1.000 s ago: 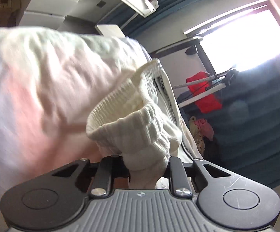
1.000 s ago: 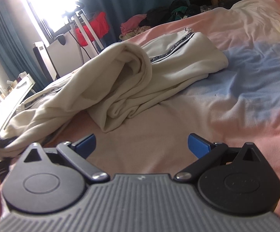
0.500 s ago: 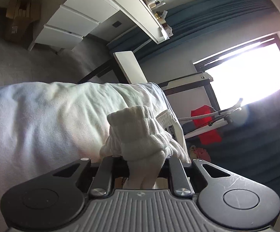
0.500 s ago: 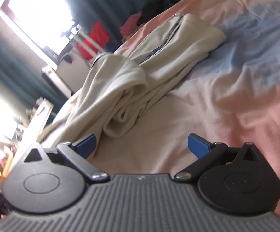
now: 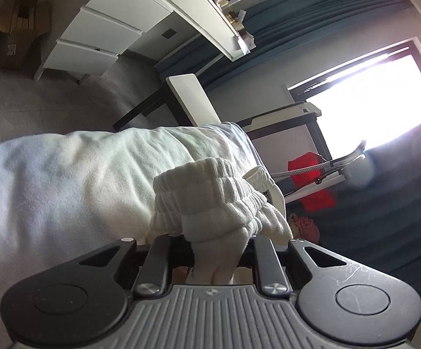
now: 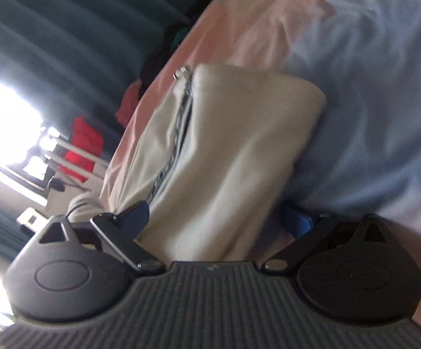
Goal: Fold clothes
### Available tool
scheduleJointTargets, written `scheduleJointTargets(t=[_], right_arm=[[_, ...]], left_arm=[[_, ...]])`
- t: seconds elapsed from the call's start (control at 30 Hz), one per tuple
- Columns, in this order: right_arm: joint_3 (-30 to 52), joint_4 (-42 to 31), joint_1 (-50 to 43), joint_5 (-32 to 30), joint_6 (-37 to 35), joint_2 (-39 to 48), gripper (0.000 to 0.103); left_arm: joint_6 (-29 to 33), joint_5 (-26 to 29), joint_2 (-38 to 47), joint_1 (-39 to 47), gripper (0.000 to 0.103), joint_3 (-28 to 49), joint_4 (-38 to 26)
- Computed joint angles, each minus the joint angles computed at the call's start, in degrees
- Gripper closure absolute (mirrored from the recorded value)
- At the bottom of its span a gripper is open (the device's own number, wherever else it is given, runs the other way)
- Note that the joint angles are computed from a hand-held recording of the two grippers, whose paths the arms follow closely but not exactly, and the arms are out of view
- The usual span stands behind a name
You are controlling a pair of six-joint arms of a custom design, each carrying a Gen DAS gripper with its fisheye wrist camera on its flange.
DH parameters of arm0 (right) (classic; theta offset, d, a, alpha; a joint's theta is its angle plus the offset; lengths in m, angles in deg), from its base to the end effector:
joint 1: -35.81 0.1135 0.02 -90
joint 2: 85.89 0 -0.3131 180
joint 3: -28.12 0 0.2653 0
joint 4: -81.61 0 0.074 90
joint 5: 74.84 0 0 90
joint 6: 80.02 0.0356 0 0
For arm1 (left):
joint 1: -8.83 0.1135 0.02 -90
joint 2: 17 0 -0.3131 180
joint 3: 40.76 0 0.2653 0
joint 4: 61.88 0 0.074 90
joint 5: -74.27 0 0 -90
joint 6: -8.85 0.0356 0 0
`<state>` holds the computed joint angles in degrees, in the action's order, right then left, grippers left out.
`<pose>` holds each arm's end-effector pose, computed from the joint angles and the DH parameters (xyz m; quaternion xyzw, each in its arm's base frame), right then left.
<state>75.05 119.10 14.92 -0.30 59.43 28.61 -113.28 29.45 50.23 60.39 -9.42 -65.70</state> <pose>0.3255 -0.1141 0.0989 0.4396 0.7405 0.2350 0.4508 0.1379 0.1331 0.1834 -0.4360 0.7315 -0.2765 0.4454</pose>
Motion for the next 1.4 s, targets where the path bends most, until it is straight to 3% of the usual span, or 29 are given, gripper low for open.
scheduleJointTargets(t=[0.03, 0.07, 0.1, 0.13, 0.27, 0.47, 0.57, 0.67, 0.87, 1.0, 1.1, 1.2, 1.23, 1.3, 1.37, 1.4], right_arm=[[1.4, -0.2, 0.4, 1.6, 0.8, 0.6, 0.013], [3.1, -1.4, 0.4, 2.5, 0.9, 0.9, 0.042], [5.4, -4.8, -0.3, 1.8, -0.5, 0.3, 0.059], [7.8, -8.2, -1.0, 1.2, -2.0, -0.1, 0.084], [16.1, -18.2, -3.9, -1.5, -7.9, -2.3, 0.087], [22.8, -23.8, -11.7, -1.4, -18.0, -8.1, 0.088], [27.9, -26.9, -18.6, -0.8, -20.6, -6.6, 0.088], [31.1, -29.7, -25.9, -4.7, -21.7, -2.9, 0.088], [29.8, -26.4, -32.9, -9.2, -25.6, 7.0, 0.088], [27.3, -21.4, -33.2, -8.9, -27.6, 11.7, 0.085], [26.7, -23.4, -32.6, -7.2, -33.5, 10.0, 0.081], [26.1, -27.0, -32.2, -4.9, -40.4, 7.0, 0.078], [25.6, -28.2, -32.3, -4.1, -42.4, 5.7, 0.071], [23.6, -31.3, -32.3, -2.9, -45.8, 1.6, 0.053], [21.4, -34.1, -33.0, -4.2, -48.0, -2.8, 0.021], [20.1, -34.4, -33.6, -5.6, -48.8, -5.0, 0.016]], left_arm=[[0.3, -0.8, 1.0, -0.6, 0.084, -0.2, 1.7], [0.4, -1.4, 1.9, -1.2, 0.084, -0.2, 2.9], [0.4, -1.8, 2.9, -1.8, 0.084, 0.0, 4.0], [0.2, -1.8, 3.8, -2.1, 0.084, 0.4, 4.7], [1.0, -1.4, 4.4, -2.6, 0.084, 1.1, 5.5], [2.7, -5.3, 0.7, -5.6, 0.084, 0.7, 3.4], [7.1, -4.0, -0.2, -5.9, 0.085, 1.9, -0.7], [10.8, -3.9, -1.8, -6.5, 0.085, 2.1, -4.9], [16.4, -5.7, -1.6, -7.1, 0.084, 3.0, -10.4], [23.9, -8.9, -2.1, -8.3, 0.081, 4.0, -14.4], [28.6, -14.3, -6.3, -12.5, 0.077, 3.9, -16.1], [28.1, -17.7, -10.0, -14.9, 0.068, 4.4, -20.2], [28.3, -19.8, -11.4, -16.0, 0.058, 4.7, -21.8], [30.0, -23.2, -15.0, -17.5, 0.049, 5.1, -24.7], [32.3, -26.0, -18.9, -18.7, 0.035, 5.5, -27.5], [33.4, -27.5, -20.8, -19.3, 0.032, 5.8, -28.9]])
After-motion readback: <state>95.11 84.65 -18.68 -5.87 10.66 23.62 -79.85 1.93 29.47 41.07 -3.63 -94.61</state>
